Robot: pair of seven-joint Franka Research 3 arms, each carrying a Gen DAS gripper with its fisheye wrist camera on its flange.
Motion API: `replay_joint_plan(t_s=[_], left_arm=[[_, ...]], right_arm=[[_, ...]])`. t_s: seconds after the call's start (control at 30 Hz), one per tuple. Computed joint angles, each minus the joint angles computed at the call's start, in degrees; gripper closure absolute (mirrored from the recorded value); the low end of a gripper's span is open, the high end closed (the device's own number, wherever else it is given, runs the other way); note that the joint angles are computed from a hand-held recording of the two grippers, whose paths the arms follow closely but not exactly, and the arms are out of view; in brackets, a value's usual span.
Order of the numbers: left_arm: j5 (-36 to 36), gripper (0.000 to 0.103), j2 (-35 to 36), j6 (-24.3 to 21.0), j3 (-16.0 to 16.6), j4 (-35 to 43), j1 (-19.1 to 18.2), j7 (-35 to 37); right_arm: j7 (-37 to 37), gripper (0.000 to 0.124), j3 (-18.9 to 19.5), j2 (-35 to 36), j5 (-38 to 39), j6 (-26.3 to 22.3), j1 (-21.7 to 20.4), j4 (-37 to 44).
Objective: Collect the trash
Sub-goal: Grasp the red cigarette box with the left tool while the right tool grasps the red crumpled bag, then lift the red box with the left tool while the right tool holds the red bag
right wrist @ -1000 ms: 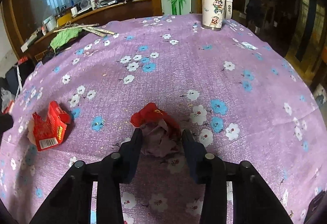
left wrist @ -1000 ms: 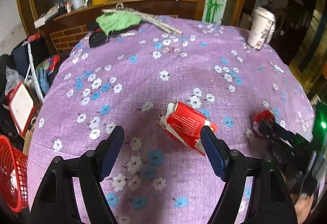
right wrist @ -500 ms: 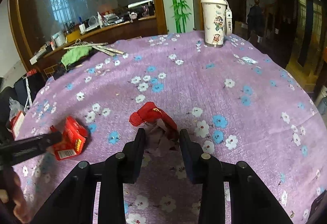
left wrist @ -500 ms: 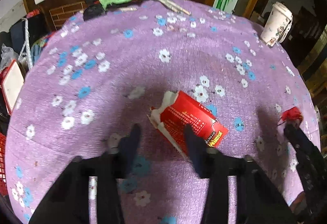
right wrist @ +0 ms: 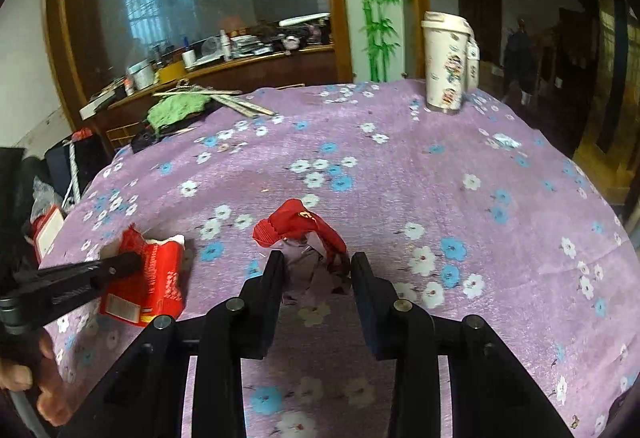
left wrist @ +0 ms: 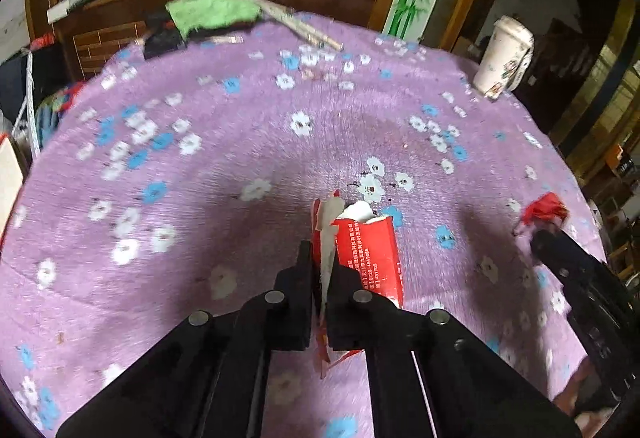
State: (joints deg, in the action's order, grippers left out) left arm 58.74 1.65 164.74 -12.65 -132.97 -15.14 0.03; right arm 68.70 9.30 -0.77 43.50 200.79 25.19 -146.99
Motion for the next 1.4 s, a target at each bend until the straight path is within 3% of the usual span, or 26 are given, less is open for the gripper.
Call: replay_joint_plan(t_s=[0.1,0.23,0.37,0.67,1.4], left_arm=[[11.7,0.099,-5.3,-0.9,-0.7,-3.7,0.5,-9.9],[23.8,0.099,-10.7,-5.7,-3.5,-7.1,1.7,-21.6],[29.5,0.099,-12.1,-9.6,-4.5,-7.8,1.6,-27.8],[31.5,0.099,-13.3,-12.3,-4.4,-8.5,0.8,-29.1],[32.7,0.099,-13.3,-9.6,-3.9,-8.6,0.5,-29.8]], right_arm=[[-0.5,0.088,0.8,-0.5,-1.1,1.3,1.0,-0.7],[-2.1,0.087,2.2,-0.6,-1.9,2.9,2.5,-1.0],[-5.3,0.087,2.9,0.0,-0.4,4.1,4.1,-0.7],[-7.0,0.087,2.0,0.8,1.1,3.7,5.1,0.1],[-4.9,0.087,2.0,0.2,-0.2,3.7,4.7,-0.6]])
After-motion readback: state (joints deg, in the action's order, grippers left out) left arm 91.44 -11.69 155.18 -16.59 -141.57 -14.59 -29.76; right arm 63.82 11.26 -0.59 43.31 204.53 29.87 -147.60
